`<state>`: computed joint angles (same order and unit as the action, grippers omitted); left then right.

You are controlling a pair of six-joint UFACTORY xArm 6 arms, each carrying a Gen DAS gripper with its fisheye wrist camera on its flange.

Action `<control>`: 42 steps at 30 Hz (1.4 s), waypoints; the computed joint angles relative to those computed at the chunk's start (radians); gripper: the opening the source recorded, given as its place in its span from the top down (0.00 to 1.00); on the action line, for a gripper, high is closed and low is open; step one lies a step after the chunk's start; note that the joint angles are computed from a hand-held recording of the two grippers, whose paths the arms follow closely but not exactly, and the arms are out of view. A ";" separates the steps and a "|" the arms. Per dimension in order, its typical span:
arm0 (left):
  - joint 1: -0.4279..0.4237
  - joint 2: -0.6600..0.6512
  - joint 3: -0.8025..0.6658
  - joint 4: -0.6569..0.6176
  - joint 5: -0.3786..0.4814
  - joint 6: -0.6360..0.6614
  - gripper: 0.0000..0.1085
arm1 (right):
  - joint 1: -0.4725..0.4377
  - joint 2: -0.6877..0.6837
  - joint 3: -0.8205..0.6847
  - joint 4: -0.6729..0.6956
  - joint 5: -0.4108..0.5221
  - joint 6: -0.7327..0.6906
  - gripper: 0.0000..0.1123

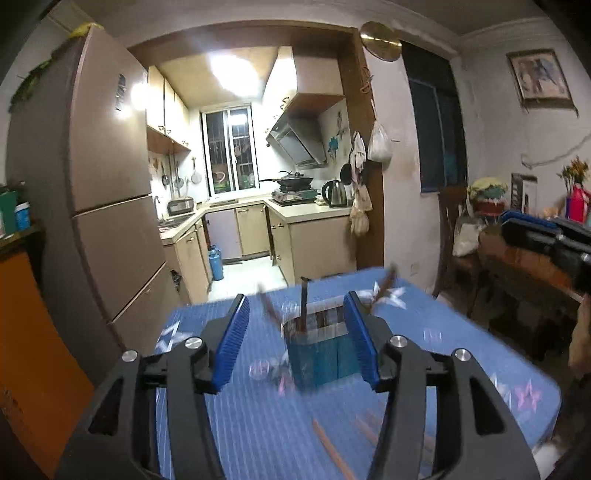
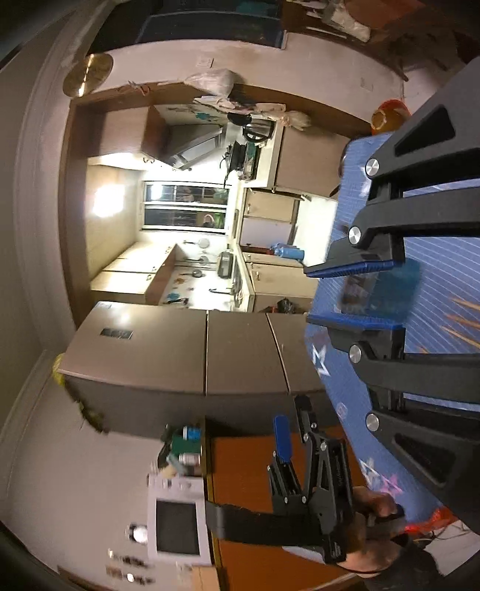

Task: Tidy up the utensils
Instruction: 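Move both grippers back down to the remaining wooden chopsticks, then close the left gripper on a chopstick while the right gripper grasps another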

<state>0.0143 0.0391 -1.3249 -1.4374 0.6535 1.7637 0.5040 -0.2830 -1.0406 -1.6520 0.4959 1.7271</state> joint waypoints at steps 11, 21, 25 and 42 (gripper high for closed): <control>0.049 -0.096 0.471 -0.056 -0.049 0.254 0.51 | 0.373 0.067 0.372 -0.018 0.266 0.500 0.81; 0.056 -0.096 0.532 -0.151 -0.053 0.363 0.52 | 0.341 0.187 0.343 0.003 0.257 0.516 0.82; 0.045 -0.089 0.535 -0.179 -0.063 0.381 0.52 | 0.326 0.216 0.325 -0.020 0.252 0.534 0.82; 0.001 -0.108 0.595 -0.296 -0.087 0.503 0.72 | 0.301 0.249 0.312 -0.051 0.218 0.569 0.87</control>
